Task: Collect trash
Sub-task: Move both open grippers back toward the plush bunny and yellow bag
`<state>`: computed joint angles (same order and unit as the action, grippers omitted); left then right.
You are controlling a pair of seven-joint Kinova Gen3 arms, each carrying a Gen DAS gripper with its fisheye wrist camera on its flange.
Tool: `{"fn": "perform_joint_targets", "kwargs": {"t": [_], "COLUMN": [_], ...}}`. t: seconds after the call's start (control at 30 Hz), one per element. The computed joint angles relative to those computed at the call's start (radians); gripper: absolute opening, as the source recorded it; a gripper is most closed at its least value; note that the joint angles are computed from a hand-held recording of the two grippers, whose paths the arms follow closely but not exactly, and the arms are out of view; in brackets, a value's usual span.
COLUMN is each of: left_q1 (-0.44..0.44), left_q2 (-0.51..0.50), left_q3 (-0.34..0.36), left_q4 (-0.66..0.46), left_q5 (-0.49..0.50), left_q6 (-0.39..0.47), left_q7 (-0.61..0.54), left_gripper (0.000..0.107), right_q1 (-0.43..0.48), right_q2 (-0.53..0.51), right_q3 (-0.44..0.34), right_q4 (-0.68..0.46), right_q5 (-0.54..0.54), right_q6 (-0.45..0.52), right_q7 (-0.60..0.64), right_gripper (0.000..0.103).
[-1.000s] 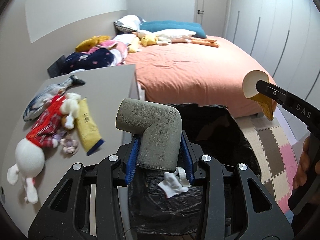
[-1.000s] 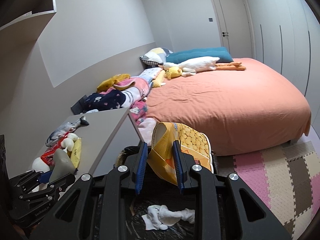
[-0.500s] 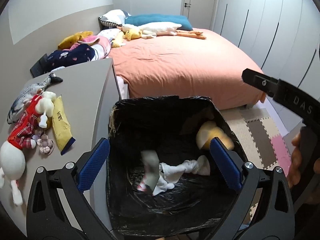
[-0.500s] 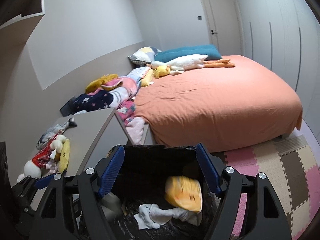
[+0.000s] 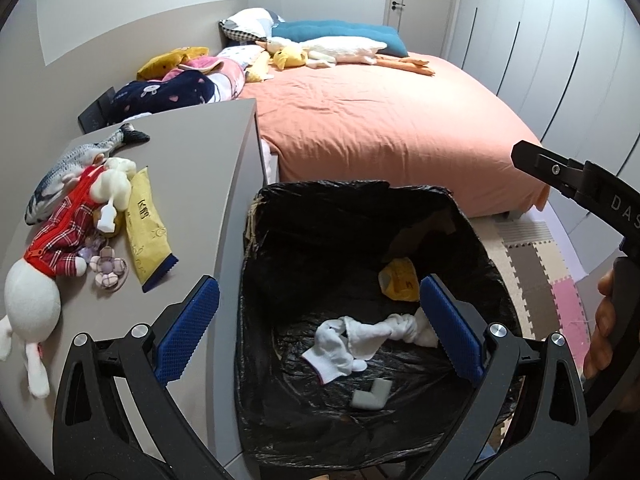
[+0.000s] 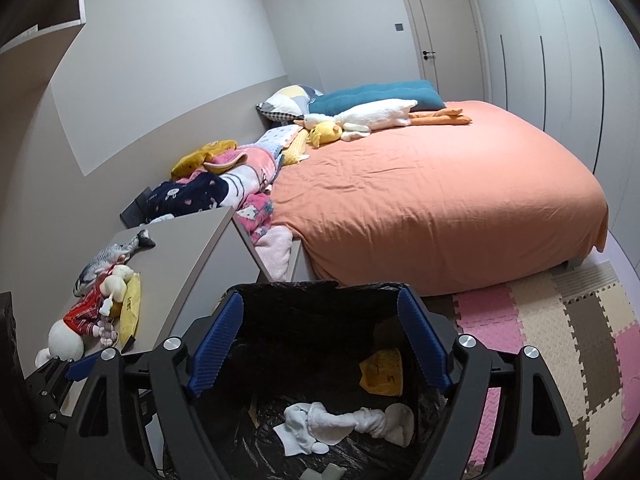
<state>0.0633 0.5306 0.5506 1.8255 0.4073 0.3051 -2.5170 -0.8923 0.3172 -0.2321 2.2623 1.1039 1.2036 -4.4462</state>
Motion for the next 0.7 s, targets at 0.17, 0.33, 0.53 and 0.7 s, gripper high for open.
{"fn": "perform_joint_targets", "kwargs": {"t": [0.17, 0.33, 0.53, 0.7], "left_q1": [-0.002, -0.011, -0.036, -0.046], "left_q2": [0.004, 0.009, 0.020, 0.028], "left_q3": [-0.018, -0.036, -0.045, -0.067], "left_q4": [-0.009, -0.022, -0.045, -0.071], "left_q5": [-0.005, -0.011, -0.012, -0.015], "left_q6": [0.000, 0.004, 0.012, 0.021], "left_q7": [0.003, 0.010, 0.015, 0.023], "left_gripper": [0.097, 0.097, 0.097, 0.097], "right_q1": [0.018, 0.031, 0.052, 0.071], "right_q2": [0.018, 0.049, 0.072, 0.096], "right_q3": [0.009, 0.029, 0.051, 0.075], "right_q4": [-0.024, -0.071, -0.107, -0.151], "right_q5": [0.021, 0.028, 0.059, 0.075], "right_q6": [-0.023, -0.034, -0.080, -0.116], "right_q7": [0.044, 0.112, 0.170, 0.235], "right_gripper": [0.084, 0.087, 0.087, 0.087]}}
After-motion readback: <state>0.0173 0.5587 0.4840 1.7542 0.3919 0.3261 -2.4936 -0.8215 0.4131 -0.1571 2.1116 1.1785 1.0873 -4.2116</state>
